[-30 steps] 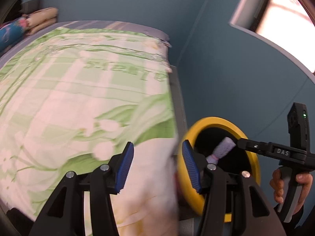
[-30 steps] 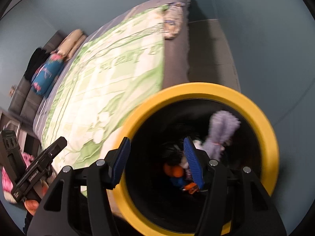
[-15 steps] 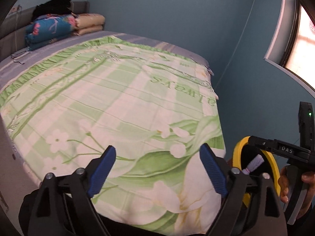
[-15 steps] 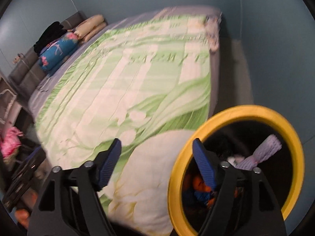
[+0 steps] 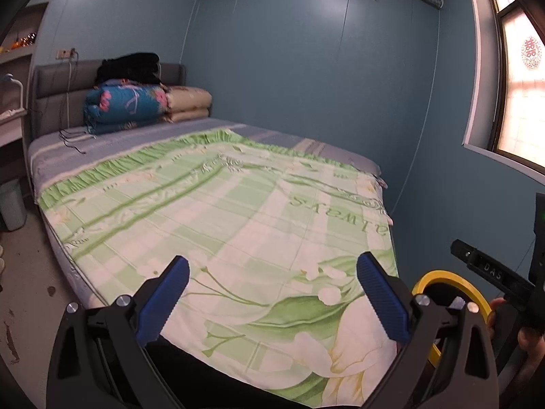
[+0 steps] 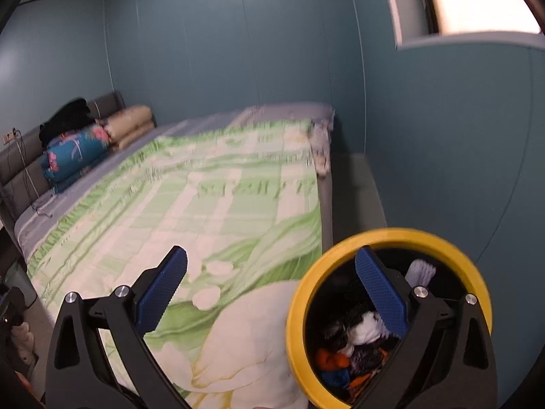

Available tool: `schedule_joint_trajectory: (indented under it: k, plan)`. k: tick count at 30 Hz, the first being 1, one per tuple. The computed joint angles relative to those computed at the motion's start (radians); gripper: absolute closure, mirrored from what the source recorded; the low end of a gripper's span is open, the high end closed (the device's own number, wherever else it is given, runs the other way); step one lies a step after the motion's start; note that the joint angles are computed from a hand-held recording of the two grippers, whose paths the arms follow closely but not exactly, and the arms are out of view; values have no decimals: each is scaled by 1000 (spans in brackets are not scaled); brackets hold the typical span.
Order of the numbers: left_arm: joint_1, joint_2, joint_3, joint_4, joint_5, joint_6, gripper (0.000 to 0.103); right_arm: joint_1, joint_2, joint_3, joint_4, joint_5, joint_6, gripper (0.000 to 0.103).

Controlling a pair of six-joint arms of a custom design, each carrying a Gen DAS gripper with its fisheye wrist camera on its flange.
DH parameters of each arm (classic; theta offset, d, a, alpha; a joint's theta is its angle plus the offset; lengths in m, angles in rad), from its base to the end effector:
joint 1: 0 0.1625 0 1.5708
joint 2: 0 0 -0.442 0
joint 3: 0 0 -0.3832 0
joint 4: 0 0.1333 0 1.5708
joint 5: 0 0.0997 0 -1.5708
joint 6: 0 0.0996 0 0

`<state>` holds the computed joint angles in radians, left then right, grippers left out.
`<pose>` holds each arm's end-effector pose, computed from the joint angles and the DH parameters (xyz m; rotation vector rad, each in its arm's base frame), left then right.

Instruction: Collect trash

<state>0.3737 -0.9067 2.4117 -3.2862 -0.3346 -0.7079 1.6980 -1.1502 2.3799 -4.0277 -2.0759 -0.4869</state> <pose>-0.2912 -0.3584 0.1170 0.3709 2.1651 -1.4033 0.1382 -0.4101 0.2694 0.2710 -2.1178 1.3586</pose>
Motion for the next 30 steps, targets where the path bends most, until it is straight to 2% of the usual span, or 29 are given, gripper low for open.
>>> schedule_joint_trajectory:
  k: [4,7,9,15,20,30]
  plan:
    - [-54,21,24,-12,73,11,8,26,49,33,-180,3,-85,8]
    - [-77,7,33,59,75,-71,8,49,100,38,-299,-28,-148,8]
    - [-90,1,39,89,74,-127,8,51,114,40,-328,-44,-167,8]
    - [-124,4,30,279,102,-253,8,29,118,69,-353,-42,-136,8]
    - [-145,16,37,288,125,-259,8,16,138,87,-406,-32,-128,8]
    - [-144,6,36,319,121,-277,8,4,131,92,-363,-26,-100,8]
